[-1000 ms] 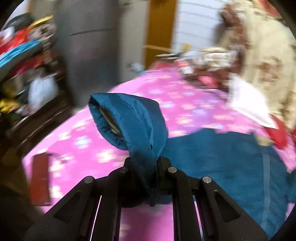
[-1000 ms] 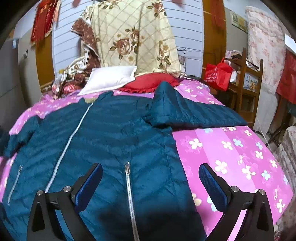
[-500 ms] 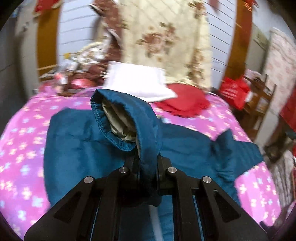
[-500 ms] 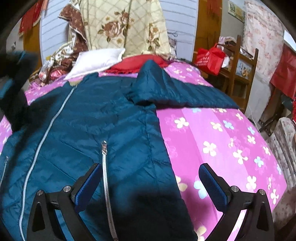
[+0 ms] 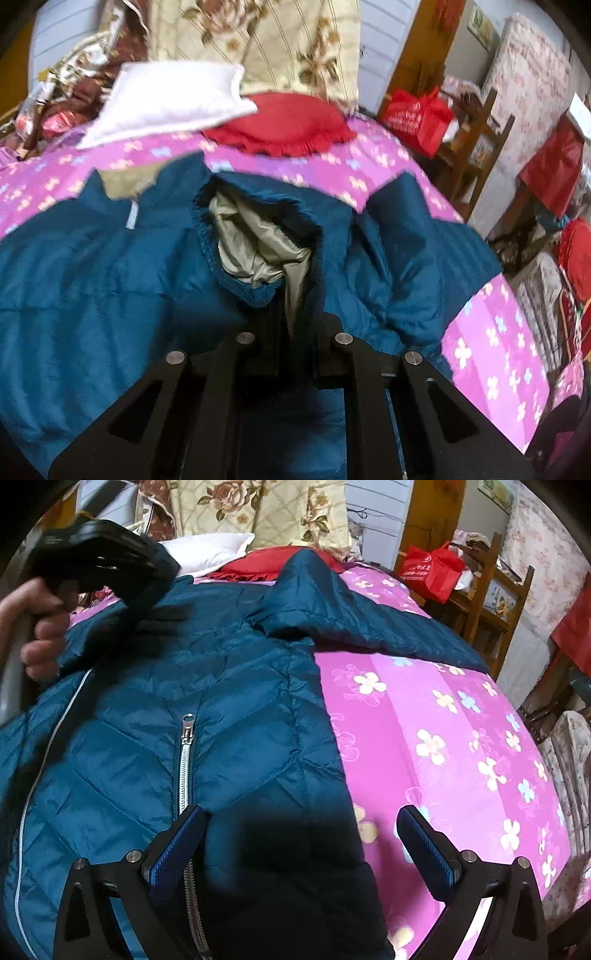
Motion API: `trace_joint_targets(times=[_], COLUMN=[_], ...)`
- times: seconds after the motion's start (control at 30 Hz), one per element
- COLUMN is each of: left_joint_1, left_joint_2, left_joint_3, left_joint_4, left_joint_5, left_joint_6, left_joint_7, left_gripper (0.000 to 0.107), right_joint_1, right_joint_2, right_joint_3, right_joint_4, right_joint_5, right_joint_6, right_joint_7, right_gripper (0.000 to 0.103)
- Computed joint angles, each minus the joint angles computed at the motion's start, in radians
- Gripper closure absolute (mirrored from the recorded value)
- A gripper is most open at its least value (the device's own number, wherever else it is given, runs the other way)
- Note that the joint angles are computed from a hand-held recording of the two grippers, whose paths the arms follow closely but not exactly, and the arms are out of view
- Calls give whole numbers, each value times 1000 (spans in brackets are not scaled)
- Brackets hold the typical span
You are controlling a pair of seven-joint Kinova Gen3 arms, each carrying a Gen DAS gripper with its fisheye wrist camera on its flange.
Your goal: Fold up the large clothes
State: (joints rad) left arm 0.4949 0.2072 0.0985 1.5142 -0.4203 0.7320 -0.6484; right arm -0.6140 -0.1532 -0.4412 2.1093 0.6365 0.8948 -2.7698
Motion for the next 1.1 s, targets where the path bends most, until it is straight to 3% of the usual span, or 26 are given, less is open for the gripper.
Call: trace_joint_targets(times=[0.1, 0.13, 0.17, 0.3, 0.47, 0.63, 0.73, 0.8, 0.87, 1.0, 1.07, 1.1], left_joint_1=[-91, -111, -113, 21, 31, -181, -320, -394, -407, -308, -266, -272], left_joint_2=[32, 36, 34, -6, -109, -251, -331, -379, -411, -404, -393, -390], left_joint_3=[89, 111, 117, 21, 27, 231, 341, 377, 351, 175, 102, 93], left_joint_4=[-6, -7, -9, -2, 86, 242, 334, 396, 452, 472, 472, 476], left_joint_5=[99, 135, 154, 91, -21, -164, -229, -254, -275, -253, -232, -221], left_joint_6=[-17, -22, -19, 18, 86, 202, 300, 324, 312, 315, 312, 308], left_joint_7=[-82, -115, -139, -123, -3, 194, 316, 398, 479, 511, 505, 499], left_gripper=[71, 52, 45, 45, 45, 45, 45, 45, 45, 45, 45, 45], right_joint_1=[-5, -8, -10, -19, -31, 5, 57, 53, 6, 22, 42, 70], right_joint_2=[13, 15, 16, 20, 16, -10, -55, -67, -31, 142, 234, 262], right_joint_3=[0, 1, 1, -1, -6, -58, -66, -27, 66, 170, 181, 161], right_joint_4=[-6, -7, -8, -15, -22, -15, 4, -3, -49, -201, -274, -292], right_joint_5=[1, 1, 3, 9, 14, 43, 62, 119, 170, 122, 71, 64], right_joint_6=[-1, -2, -1, 9, 31, 30, -77, -158, -240, -391, -440, -453], right_joint_7=[10, 10, 7, -5, -35, -88, -64, -76, -85, 52, 118, 136], right_gripper=[0, 0, 0, 0, 0, 0, 0, 0, 0, 0, 16, 17])
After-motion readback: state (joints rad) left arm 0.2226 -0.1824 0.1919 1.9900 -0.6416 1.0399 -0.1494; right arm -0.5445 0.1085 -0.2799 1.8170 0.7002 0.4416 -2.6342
